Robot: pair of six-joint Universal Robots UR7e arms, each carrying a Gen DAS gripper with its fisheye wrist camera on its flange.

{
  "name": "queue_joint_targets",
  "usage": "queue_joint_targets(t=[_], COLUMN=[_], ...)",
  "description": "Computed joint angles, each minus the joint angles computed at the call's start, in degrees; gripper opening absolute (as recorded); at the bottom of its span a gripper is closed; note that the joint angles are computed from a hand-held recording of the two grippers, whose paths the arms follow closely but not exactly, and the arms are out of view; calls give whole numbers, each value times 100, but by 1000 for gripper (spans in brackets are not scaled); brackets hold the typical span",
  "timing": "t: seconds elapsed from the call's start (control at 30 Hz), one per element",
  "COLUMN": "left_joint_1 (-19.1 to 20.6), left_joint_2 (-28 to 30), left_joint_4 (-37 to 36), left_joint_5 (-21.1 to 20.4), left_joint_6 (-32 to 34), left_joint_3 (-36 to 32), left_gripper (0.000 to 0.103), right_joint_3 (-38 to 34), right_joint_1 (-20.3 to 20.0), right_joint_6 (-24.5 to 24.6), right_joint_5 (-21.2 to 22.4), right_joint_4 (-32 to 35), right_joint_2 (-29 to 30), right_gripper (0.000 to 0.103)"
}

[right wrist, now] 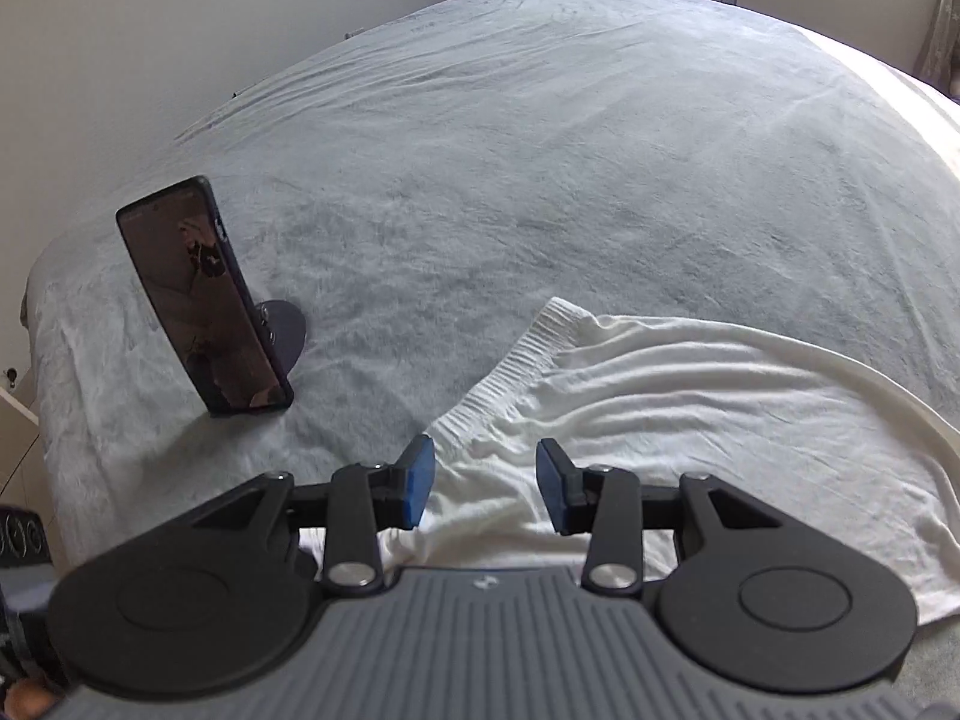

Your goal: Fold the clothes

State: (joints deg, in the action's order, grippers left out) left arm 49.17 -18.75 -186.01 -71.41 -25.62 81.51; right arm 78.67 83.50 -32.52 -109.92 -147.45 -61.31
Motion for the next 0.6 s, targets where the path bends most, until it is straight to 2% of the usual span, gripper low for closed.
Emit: queue_joint_targets(t=[0.1,0.2,0.3,0.37,0.5,0.6], left_joint_1=[-126,-144,-175,-204,-238,-253], left_joint_2=[121,205,272,311,388,404], left_joint_4=[-243,-227,-106,76,404,548], left_joint_5=[-114,-519,-799,-842,-810,-686], left_joint_6=[1196,1837,2336,2563,2665,2655], left_joint_3=[-63,-143,-221,-294,-429,-497], left_gripper=[11,10,9,9,7,7], right_joint_3=[-549,-1003,-1318,-1404,-1630,-1790], right_joint_1=[51,111,173,195,168,206], right_joint_6=[209,300,299,250,282,65], right_joint_5=[-19,-210,-667,-953,-1134,-1469], right_joint_4=[191,462,639,626,799,704], right_joint_2=[376,704,993,1117,1312,1521], right_gripper=[42,42,42,42,42,42])
